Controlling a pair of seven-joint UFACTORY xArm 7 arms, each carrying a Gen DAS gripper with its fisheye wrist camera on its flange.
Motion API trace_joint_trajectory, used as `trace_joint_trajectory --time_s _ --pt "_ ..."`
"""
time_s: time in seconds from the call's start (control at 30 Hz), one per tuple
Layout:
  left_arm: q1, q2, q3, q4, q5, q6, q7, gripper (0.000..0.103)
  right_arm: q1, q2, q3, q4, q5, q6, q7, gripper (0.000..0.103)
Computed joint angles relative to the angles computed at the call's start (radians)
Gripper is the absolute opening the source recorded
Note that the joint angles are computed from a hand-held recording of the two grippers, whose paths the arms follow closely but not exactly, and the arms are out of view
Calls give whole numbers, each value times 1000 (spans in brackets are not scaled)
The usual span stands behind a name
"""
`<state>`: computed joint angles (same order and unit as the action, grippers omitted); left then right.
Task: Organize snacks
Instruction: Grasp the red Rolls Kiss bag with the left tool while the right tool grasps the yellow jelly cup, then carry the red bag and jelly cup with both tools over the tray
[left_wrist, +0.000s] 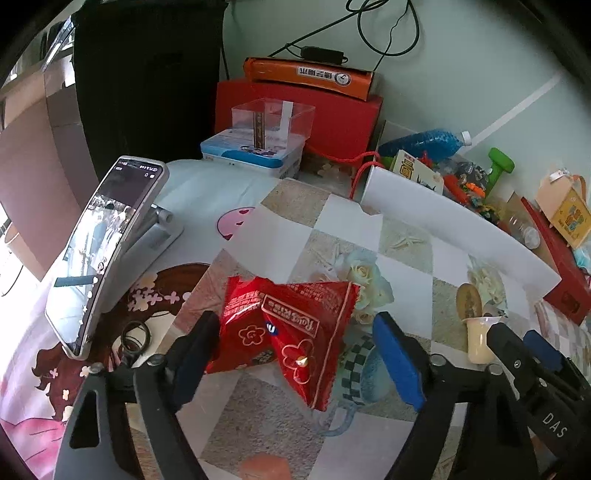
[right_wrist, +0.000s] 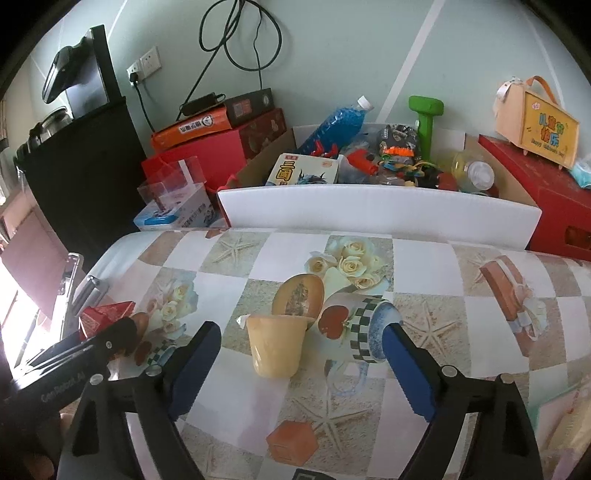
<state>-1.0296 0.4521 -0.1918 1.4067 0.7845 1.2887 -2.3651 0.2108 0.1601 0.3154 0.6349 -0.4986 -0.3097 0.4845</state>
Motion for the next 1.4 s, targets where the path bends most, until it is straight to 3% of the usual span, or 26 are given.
trace_joint_trajectory --time_s 0.17,0.23,0.47,0.73,1.0,1.4 --pt "11 15 2 7 -7 -32 25 73 -71 33 57 24 -69 25 52 82" --pt "12 22 5 11 -12 -41 32 66 -95 44 77 29 -82 31 61 79" --pt "5 22 17 4 -4 -60 17 65 -166 66 139 39 -119 32 82 70" --pt "0 15 19 -7 25 -57 -16 65 -190 76 166 46 -151 42 93 40" --pt "-2 12 14 -8 32 -40 -36 54 -188 71 166 39 -142 38 79 37" --pt "-9 12 12 5 48 -22 -29 53 -139 49 122 22 -112 20 60 37"
